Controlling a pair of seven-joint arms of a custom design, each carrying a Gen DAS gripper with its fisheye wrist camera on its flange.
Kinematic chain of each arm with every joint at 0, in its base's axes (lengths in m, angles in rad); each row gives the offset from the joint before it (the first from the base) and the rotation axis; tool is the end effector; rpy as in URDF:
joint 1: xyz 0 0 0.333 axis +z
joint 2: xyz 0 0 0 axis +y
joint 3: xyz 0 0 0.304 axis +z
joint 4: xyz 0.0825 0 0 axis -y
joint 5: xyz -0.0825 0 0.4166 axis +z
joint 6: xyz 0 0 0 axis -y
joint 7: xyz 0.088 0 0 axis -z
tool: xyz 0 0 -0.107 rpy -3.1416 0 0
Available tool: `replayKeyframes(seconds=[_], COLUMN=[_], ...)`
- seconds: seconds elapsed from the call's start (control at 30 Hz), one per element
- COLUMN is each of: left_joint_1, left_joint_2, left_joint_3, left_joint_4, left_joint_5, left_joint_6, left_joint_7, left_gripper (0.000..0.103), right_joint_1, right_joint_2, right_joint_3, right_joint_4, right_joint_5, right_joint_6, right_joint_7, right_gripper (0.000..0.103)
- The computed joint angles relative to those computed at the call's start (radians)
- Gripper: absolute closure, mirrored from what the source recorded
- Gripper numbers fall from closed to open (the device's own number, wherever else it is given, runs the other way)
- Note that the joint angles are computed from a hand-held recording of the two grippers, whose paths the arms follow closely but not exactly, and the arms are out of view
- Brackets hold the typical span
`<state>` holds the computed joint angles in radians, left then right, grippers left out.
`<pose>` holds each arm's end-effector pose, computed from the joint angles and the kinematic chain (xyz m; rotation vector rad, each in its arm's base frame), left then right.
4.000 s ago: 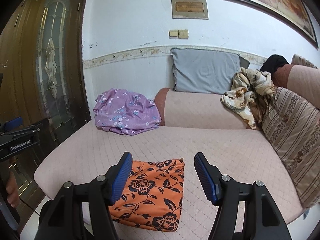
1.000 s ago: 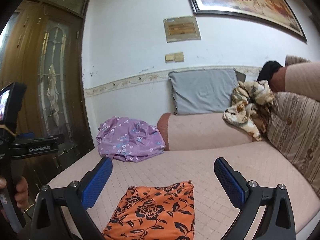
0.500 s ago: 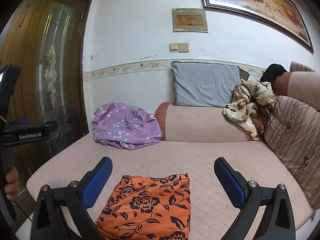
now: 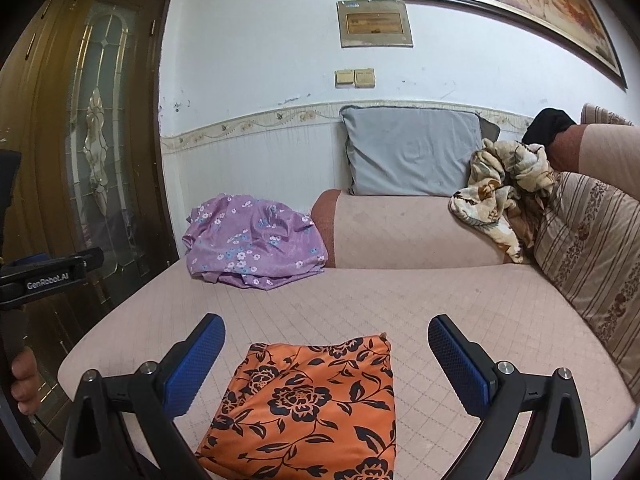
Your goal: Fold small clothes
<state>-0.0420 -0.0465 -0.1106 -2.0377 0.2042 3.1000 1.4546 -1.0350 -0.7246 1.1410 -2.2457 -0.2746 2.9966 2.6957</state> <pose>0.6067 -0.1116 0.5750 -1.3515 1.7191 -0.9784 0.5303 0.1821 0.5514 -1.0892 1.7907 -1.1475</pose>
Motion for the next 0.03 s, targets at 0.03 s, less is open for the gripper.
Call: replayKeyframes(seconds=[0.03], left_joint_1=[-0.006], left_joint_2=[0.014], left_joint_3=[0.001], left_joint_4=[0.015], left_joint_5=[-0.021], left_joint_6=[-0.016], left_joint_7=[0.018], left_gripper=[0.000], right_joint_1=[-0.007], right_joint_2=[0.008], right_joint_3=[0.005], right_joint_4=[0.003], right_joint_5=[-0.002], right_joint_6=[0.000], right_joint_7=[-0.001], right_gripper=[0.000])
